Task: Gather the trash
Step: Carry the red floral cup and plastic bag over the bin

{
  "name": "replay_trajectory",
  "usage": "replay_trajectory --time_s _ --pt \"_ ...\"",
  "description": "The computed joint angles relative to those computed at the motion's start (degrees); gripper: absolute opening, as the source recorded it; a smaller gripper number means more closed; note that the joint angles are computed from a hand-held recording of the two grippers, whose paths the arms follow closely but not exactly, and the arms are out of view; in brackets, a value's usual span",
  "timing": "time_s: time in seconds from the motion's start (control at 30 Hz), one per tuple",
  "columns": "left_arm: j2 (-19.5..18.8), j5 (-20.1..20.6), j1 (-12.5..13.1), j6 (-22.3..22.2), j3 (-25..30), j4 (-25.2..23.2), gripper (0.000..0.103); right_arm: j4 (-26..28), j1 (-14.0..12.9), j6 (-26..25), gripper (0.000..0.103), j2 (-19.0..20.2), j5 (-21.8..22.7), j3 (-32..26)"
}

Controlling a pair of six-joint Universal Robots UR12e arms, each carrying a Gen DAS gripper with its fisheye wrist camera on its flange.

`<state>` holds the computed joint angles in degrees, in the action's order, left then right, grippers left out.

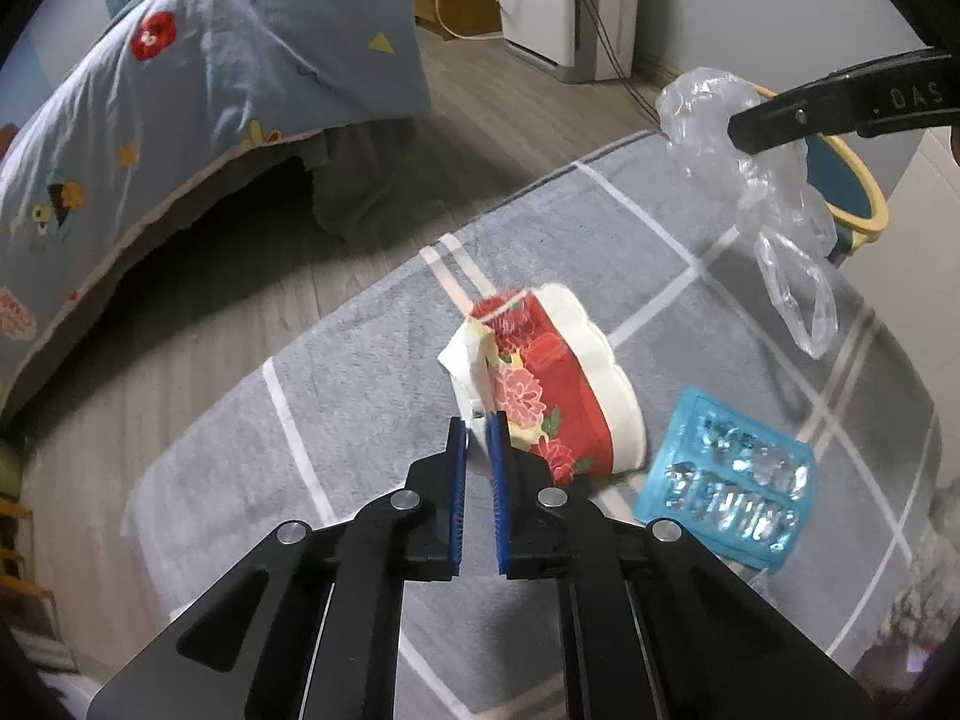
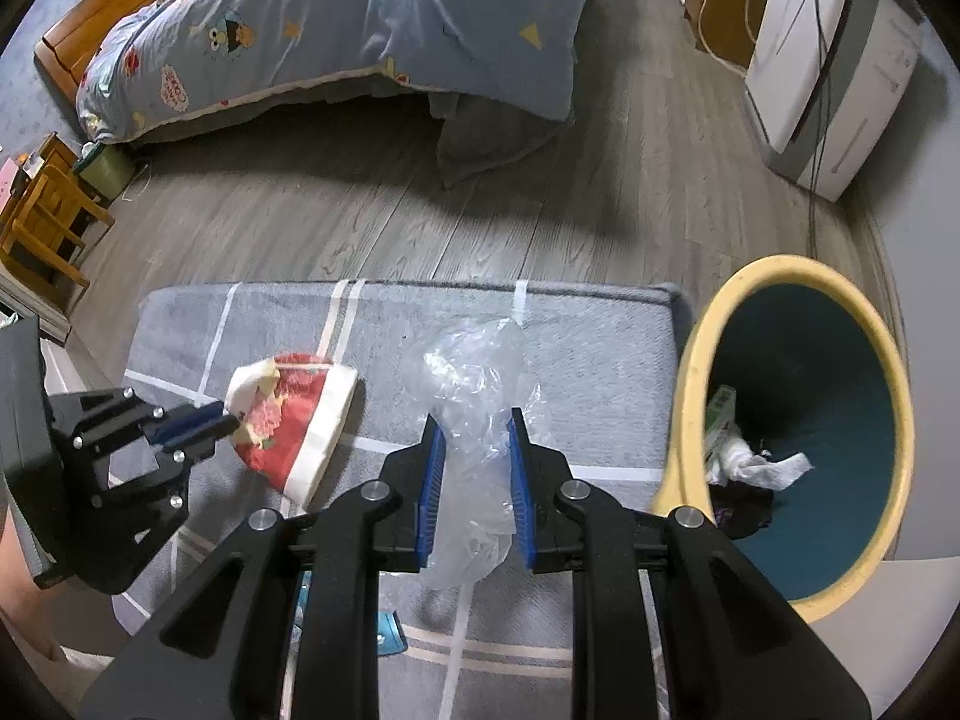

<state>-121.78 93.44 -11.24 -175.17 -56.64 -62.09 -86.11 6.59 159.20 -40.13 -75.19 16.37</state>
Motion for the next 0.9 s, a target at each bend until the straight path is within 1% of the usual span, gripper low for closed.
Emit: replay_trajectory --time_s 0.17,0.3,0.47,0.6,0.73,0.77,0.83,0.87,0.9 --pt "0.55 -0.11 -0.66 -0.35 0.52 2.22 0.009 -1.65 -0.80 0.67 0.020 -1.03 0.52 0.53" --pt "0.59 -1.08 -1.10 -0.92 1.69 4.14 0.008 -3.93 -1.90 2.17 0.020 -1.71 0.71 1.20" --pt "0.33 -2.46 -1.60 -1.31 3.48 5.85 0.008 -2.90 -3.28 4.12 0.020 -0.60 0.98 -1.24" --pt "-1.76 -2.49 -2.45 -1.26 7.73 5.95 0.008 -4.29 -4.69 6.40 0.020 0.16 1.59 -2.53" --pt "-5.16 -2.31 -3.87 -0.99 13.79 5.14 0.008 -6.58 -6.33 9.65 0.020 0.43 1.39 -2.16" --pt "-5.88 -2.46 -4.10 -1.03 14.99 4.79 0.008 -7.42 -6.64 10.25 0.020 0.38 0.78 -1.69" --pt "-7.74 -2.83 -4.59 -1.37 18.14 3.67 0.008 -7.05 -7.31 10.93 0.020 1.35 -1.16 -2.88" --pt "-9.06 -3.17 -4.92 -1.61 20.42 2.52 0.008 -8.81 -7.68 11.87 0.020 0.85 -2.02 -1.37" --pt "-10.20 -3.31 -5.16 -1.61 22.32 1.49 0.009 -8.83 -7.94 12.53 0.020 1.02 -2.54 -1.42"
